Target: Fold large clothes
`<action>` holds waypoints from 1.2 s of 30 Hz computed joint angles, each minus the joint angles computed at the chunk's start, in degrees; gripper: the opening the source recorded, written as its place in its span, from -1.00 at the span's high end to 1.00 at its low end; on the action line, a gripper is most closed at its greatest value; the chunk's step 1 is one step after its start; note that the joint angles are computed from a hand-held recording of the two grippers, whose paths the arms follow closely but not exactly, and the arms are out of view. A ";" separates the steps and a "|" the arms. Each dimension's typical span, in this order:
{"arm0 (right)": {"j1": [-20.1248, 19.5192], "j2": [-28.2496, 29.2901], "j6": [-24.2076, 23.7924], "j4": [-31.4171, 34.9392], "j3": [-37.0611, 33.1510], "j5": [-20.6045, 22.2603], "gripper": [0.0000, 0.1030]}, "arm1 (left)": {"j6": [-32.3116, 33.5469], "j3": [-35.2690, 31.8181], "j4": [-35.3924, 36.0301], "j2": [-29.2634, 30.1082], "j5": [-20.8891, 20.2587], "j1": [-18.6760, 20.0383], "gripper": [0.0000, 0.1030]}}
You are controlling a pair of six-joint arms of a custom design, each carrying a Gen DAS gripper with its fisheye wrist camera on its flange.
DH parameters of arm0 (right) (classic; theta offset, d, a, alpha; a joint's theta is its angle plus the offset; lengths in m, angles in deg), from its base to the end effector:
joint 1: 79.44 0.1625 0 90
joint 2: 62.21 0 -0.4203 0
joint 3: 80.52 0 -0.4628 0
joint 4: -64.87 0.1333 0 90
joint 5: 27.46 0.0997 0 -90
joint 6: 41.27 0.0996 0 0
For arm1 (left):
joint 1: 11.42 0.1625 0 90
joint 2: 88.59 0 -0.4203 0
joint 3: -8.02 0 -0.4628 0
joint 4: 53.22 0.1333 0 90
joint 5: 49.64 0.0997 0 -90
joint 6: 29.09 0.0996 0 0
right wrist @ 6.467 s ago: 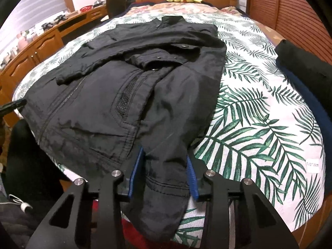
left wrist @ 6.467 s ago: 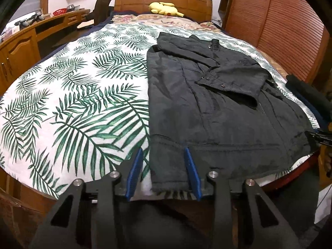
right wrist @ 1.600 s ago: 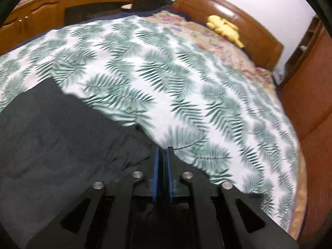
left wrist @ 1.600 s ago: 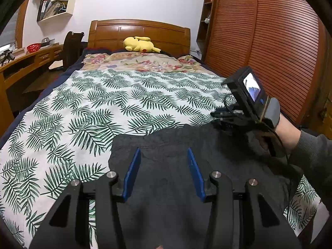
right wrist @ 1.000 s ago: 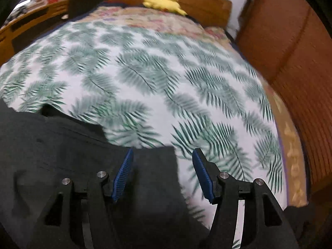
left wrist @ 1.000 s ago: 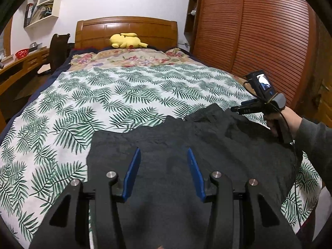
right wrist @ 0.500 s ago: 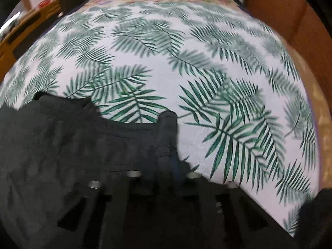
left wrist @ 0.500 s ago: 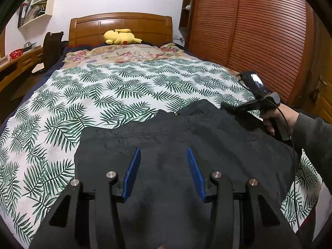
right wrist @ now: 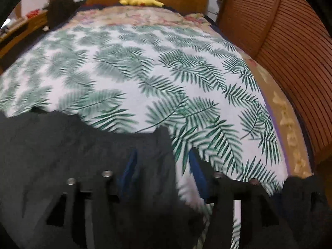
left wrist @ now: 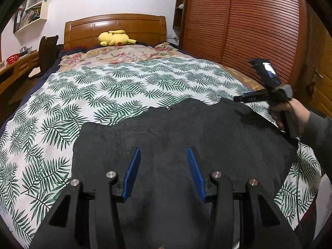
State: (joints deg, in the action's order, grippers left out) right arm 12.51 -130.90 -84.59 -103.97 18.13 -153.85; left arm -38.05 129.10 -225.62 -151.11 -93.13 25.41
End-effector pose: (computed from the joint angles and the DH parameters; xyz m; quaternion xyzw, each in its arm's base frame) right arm 0.0973 -0.6767 0.3453 0.2136 -0.8480 0.2673 0.4048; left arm -0.3204 -0.4968 0.1181 0.2627 0.8636 -0.3619 0.2330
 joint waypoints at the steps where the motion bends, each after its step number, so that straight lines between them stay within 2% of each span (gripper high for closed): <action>1: -0.05 -2.36 -0.09 0.59 2.48 1.25 -0.07 | -0.05 0.09 0.01 0.07 -0.01 -0.27 0.11; 5: -0.18 -11.11 -1.88 3.59 11.92 5.37 -0.07 | -0.50 0.68 0.05 0.57 -0.62 -1.65 0.11; 10: -1.29 -21.01 -3.66 5.72 21.96 8.51 -0.07 | -1.53 1.60 0.46 0.99 -1.68 -3.06 0.11; 16: -3.76 -28.79 -3.39 5.73 28.49 10.83 -0.07 | -2.94 3.15 0.49 0.39 -2.23 -4.53 0.11; 21: -5.36 -29.49 -3.62 2.28 29.92 8.50 -0.15 | -5.24 4.94 -0.07 -0.78 -2.01 -5.67 0.11; 28: -8.22 -31.02 -2.64 2.57 31.02 10.68 -0.43 | -8.96 7.06 1.76 -2.24 -0.41 -7.29 0.11; 36: -10.37 -31.15 -3.53 0.80 32.20 12.75 -0.49 | -13.66 9.04 6.13 -4.46 2.12 -9.88 0.11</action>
